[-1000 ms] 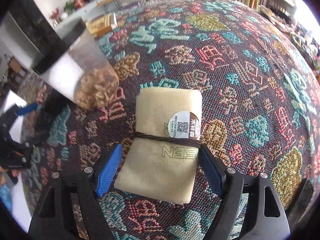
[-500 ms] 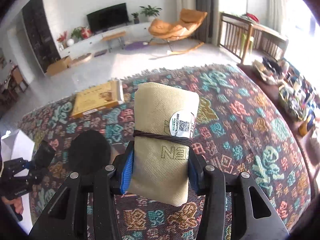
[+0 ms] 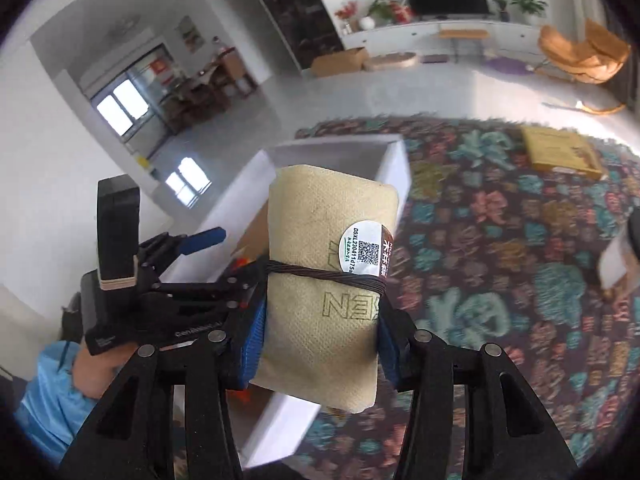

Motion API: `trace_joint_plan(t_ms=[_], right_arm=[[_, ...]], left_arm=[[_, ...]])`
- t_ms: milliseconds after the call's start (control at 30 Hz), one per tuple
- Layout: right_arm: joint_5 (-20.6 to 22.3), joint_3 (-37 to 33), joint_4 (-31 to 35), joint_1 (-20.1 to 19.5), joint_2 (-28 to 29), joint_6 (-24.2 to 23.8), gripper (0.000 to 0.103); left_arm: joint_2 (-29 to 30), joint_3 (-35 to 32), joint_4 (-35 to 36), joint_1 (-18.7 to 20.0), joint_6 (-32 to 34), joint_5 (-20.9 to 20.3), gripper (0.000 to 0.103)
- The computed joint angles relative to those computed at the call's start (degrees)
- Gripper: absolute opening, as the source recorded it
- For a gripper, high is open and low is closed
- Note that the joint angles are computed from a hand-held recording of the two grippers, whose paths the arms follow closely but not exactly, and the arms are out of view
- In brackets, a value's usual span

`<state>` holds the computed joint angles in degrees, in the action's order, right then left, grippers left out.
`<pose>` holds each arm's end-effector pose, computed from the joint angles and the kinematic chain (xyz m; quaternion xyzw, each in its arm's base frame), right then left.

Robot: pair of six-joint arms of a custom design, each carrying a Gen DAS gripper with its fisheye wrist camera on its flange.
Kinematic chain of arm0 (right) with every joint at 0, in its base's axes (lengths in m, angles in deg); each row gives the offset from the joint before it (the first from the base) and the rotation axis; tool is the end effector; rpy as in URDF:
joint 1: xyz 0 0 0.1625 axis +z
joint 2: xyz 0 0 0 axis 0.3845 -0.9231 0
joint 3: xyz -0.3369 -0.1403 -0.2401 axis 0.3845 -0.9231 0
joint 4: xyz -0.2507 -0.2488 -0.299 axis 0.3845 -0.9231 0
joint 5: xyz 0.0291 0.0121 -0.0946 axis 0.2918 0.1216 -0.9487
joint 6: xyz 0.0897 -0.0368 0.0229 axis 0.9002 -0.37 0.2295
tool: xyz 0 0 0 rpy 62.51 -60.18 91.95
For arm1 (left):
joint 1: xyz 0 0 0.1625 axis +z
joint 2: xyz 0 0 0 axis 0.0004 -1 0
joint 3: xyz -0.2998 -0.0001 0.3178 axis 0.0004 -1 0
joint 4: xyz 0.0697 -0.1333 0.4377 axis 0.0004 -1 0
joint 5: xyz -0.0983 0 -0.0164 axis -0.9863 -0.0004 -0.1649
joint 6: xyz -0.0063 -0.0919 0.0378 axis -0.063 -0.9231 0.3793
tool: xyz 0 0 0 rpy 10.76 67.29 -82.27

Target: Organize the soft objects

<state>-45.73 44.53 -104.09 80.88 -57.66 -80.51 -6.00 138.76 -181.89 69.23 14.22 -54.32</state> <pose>0.3353 -0.8433 0.0424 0.3709 -0.9253 0.0728 0.0309 -0.0596 -0.7727 0.2872 0.0471 0.8367 -0.3436 0.4238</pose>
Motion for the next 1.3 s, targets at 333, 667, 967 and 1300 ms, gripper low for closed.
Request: trace_joint_plan(t_ms=[333,667,967,1300], right_arm=[[-1.4,1.1,2.9,-0.5,2.9,3.1,0.076],[-7.8,8.5,-6.3,1.8,-0.8,-2.9,0.076],[-14.8,16.2,-14.9,3.4,-3.5,-6.5,0.076],[-19.0,18.2,-15.3,4.0,-3.6,-3.8,0.075]], left_arm=[[-3.7,12.4,-11.7,-0.7,-2.4,13.4,0.093],[-8.4,17.0,-2.9,-1.6,-22.9,17.5,0.093],[-7.3,18.6,-6.7,-3.9,-18.8,22.7,0.093],[-12.6,21.9,11.6,-4.6,-36.2,18.0,0.093]])
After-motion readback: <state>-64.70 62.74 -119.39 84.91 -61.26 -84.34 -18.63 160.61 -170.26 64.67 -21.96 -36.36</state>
